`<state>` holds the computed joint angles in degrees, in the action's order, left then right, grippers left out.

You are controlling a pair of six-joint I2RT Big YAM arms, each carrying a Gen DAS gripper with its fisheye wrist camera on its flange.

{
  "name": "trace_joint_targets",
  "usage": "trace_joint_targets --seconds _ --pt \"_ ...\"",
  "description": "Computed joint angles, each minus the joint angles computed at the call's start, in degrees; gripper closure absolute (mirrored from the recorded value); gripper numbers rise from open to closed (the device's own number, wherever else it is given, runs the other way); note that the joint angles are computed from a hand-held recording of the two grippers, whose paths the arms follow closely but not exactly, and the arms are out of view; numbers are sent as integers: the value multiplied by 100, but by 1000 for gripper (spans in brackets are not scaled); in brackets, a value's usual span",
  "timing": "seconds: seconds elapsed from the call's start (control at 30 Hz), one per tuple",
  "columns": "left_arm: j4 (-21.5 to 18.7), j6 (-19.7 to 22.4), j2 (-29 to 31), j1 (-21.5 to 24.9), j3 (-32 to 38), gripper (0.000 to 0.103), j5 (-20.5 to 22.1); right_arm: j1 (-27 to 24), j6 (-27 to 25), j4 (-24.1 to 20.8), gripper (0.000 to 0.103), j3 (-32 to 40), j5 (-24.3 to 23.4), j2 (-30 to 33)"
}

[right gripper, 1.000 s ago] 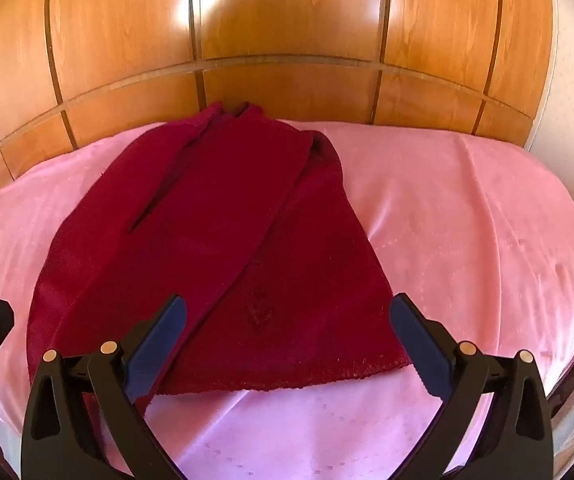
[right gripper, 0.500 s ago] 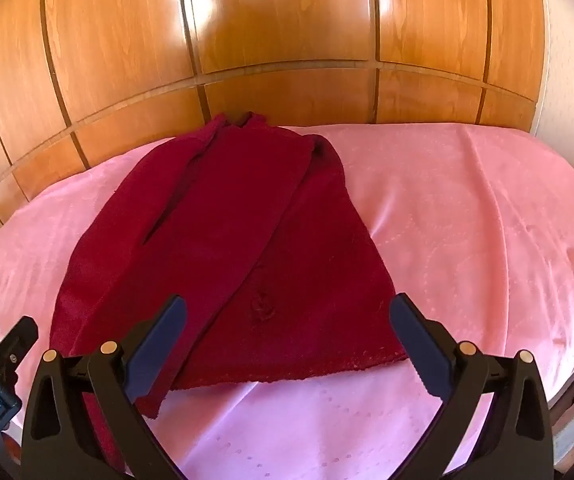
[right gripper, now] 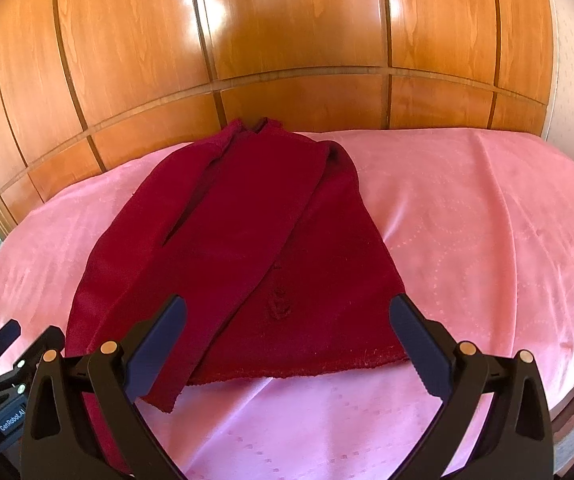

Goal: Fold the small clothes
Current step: 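Move both tools toward the hem of the dark red sweater, then close both tools on the sweater hem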

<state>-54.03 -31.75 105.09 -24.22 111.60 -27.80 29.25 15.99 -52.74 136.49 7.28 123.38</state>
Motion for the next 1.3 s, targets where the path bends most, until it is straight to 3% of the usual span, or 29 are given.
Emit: trace_joint_targets --seconds 0.63,1.03,1.17,1.23,1.3 --pt "-205 221 117 -30 160 4 -27 -36 73 96 2 -120 -100 -47" --pt "-306 390 253 6 214 4 253 -95 173 -26 2 62 -170 92" --pt "-385 416 344 19 231 14 394 -140 266 -192 2 266 -454 222" --pt "-450 450 398 43 240 28 585 -160 291 -194 2 273 -605 245" --pt "-469 480 433 63 231 28 780 -164 281 -206 2 313 -694 284"
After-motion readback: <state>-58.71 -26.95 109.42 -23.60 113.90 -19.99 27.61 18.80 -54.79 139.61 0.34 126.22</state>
